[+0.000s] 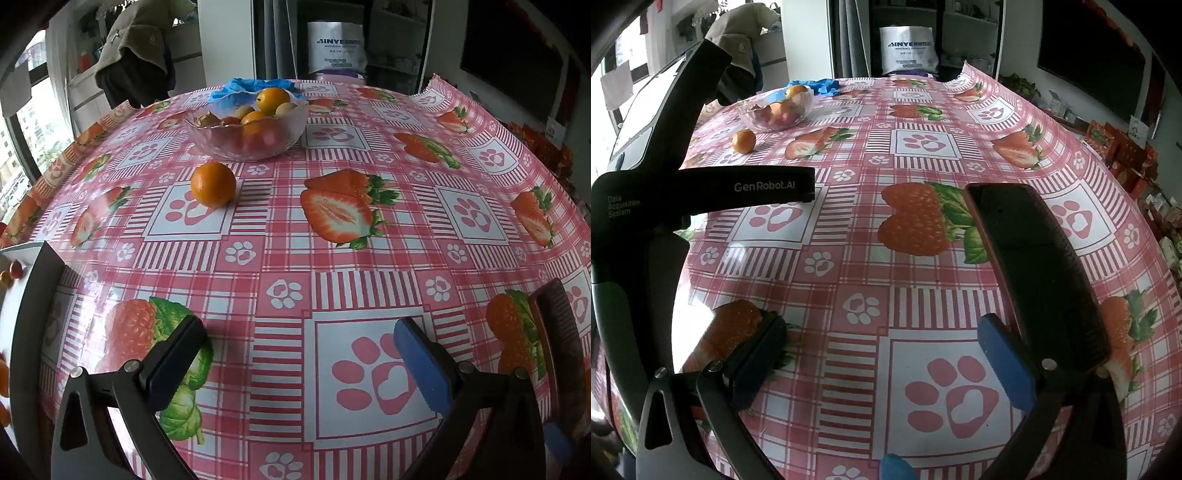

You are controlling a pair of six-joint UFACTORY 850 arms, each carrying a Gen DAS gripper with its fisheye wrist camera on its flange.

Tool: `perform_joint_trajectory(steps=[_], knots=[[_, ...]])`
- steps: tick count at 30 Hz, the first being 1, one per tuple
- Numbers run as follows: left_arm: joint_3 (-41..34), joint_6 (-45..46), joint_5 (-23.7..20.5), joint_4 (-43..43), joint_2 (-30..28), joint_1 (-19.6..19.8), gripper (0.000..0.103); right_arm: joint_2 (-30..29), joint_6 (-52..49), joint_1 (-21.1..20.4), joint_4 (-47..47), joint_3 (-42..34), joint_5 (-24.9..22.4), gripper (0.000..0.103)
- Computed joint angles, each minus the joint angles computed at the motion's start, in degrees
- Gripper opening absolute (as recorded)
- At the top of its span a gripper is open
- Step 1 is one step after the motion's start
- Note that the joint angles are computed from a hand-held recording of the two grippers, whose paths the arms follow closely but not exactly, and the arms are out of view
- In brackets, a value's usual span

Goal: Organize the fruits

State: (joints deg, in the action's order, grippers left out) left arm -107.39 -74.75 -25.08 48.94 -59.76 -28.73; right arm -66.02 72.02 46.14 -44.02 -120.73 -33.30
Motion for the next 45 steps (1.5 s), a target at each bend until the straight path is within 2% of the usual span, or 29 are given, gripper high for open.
perform_joint_trajectory(steps=[2,45], knots=[[0.5,-1.0,1.1,0.4,0.2,0.1,0.103,0.0,0.0,0.0,0.0,0.0,0.0,0.103],[0.5,-1.1,1.1,0.5,0.2,0.1,0.103,-0.1,-0.1,0.0,0.0,-0.2,-0.1,0.103]])
